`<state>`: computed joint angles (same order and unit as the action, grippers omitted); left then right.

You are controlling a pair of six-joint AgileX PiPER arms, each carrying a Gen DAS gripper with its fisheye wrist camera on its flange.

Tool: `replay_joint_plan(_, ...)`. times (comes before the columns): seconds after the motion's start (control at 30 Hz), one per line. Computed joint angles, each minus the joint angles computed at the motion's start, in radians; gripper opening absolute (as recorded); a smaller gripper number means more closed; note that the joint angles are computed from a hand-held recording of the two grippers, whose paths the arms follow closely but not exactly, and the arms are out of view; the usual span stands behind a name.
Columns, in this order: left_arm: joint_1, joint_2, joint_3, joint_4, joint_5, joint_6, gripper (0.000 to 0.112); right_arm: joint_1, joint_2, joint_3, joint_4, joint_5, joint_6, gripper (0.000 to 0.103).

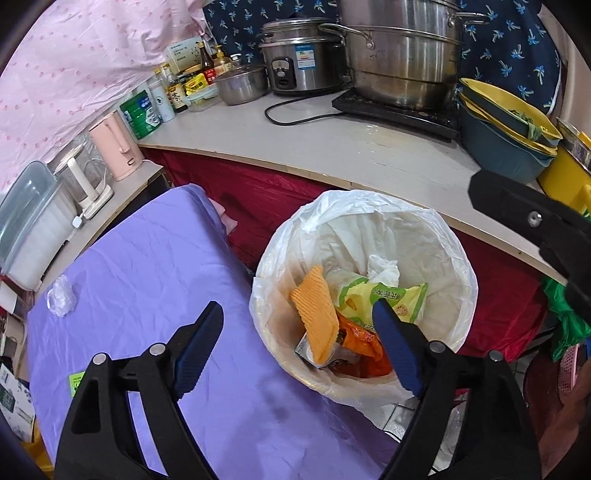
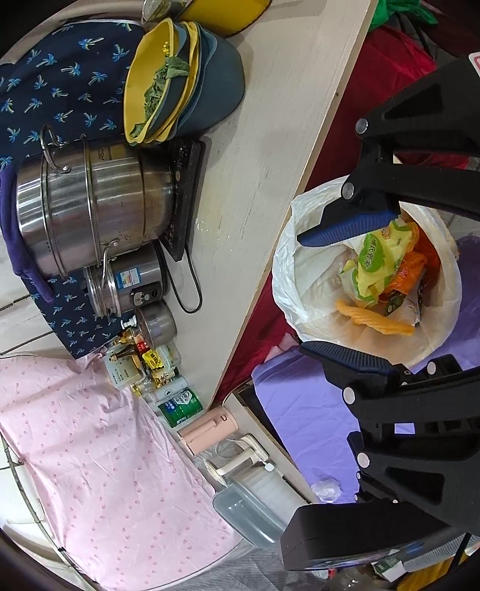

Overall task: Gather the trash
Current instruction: 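Carry the foam sleeve and tissue over the bin and open both tools to drop them, then move both open tools back over the table toward the green juice box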

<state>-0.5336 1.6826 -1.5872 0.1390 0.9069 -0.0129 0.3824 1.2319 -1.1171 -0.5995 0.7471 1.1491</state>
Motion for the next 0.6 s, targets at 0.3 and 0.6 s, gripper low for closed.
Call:
replay_joint_plan(0.3,0.063,-0.043,-0.002,-0.006,0.026,-0.026,0.08,0.059,-0.018,-0.025,-0.022,0.056,0.02,0.058)
replay_joint_plan(0.6,0.163,-0.099,0.019,-0.049,0.037,-0.001,0.081,0.159,0.01,-0.077,-0.069,0.109,0.066,0.058)
